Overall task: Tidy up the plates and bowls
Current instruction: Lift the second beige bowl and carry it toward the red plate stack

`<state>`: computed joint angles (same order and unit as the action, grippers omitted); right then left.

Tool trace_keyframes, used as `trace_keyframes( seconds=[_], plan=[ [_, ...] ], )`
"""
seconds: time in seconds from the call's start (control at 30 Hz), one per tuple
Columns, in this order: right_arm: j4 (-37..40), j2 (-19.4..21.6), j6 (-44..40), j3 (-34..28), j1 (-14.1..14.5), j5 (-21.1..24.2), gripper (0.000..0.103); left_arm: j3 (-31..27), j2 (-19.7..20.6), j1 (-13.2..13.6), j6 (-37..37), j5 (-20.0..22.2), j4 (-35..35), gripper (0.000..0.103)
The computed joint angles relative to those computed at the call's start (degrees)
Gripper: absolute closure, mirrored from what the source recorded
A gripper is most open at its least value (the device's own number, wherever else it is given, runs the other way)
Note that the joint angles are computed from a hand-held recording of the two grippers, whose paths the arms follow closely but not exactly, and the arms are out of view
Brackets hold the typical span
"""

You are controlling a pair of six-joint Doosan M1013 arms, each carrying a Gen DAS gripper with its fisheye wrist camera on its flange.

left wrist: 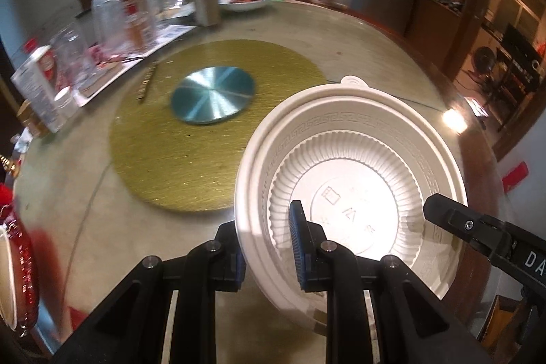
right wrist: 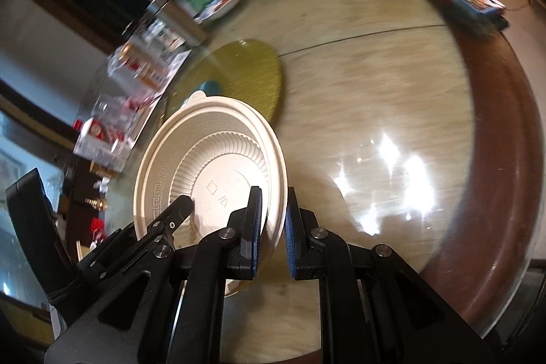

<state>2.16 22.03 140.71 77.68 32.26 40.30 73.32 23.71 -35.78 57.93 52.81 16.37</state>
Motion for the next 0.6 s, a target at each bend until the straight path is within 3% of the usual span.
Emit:
trace_keyframes(
  seconds=[0.6],
  plan=[
    [0.0,4.5,-5.4,-9.2,5.3,4.1,0.091,10.2,-8.4,4.0,-5.7,-5.7,2.4,0.082]
  ],
)
